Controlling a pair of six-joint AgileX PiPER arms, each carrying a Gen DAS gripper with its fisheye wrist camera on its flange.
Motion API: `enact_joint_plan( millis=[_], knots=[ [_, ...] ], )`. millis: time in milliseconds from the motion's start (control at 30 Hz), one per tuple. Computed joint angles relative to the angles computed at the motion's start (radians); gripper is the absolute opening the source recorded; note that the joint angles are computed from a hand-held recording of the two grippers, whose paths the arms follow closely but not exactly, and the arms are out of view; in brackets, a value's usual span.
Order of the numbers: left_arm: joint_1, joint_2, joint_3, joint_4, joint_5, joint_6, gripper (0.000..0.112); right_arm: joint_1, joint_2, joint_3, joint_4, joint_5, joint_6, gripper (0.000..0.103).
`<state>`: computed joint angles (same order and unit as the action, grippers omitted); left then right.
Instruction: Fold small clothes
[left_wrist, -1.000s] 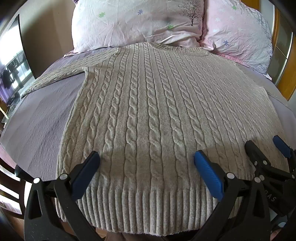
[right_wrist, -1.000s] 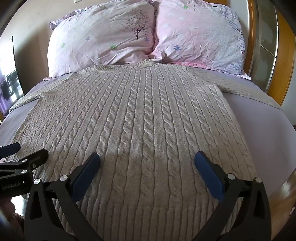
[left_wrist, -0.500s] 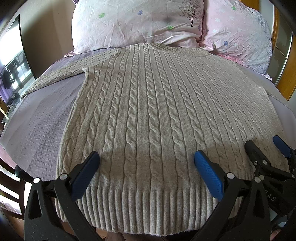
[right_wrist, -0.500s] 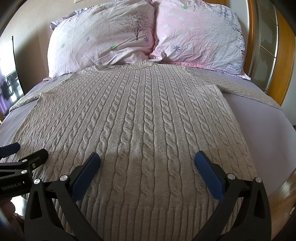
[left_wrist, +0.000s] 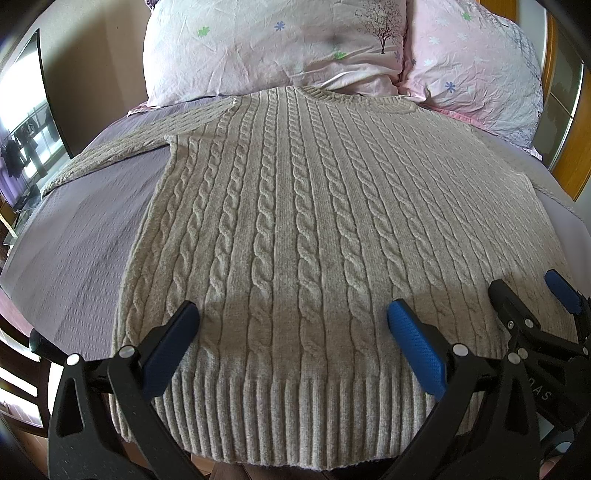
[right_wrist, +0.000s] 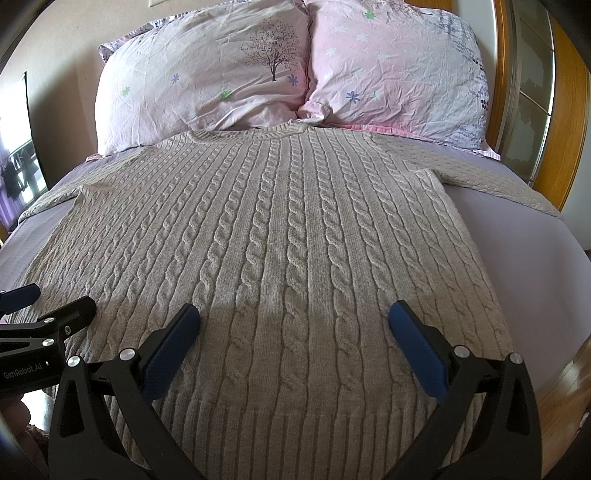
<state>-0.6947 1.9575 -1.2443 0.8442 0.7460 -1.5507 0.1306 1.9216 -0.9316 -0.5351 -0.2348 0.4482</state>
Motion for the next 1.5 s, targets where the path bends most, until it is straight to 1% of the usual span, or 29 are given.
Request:
enact_joint_plan(
  millis=[1267, 1400, 1500],
  knots=[
    [-0.002, 0.000, 0.002, 0.010, 0.000, -0.009, 0.101, -0.002, -0.002, 0.005, 0.011, -0.008, -0.012, 0.102],
    [-0.001, 0.000, 0.002, 0.011, 0.000, -0.010, 0.101, -0.005, -0.003, -0.002, -0.011, -0.006, 0.007, 0.102],
    [-0.001, 0.000, 0.002, 0.011, 0.000, -0.010, 0.101, -0.004, -0.009, 0.012, 0.014, -0.016, -0.016, 0.102]
  ],
)
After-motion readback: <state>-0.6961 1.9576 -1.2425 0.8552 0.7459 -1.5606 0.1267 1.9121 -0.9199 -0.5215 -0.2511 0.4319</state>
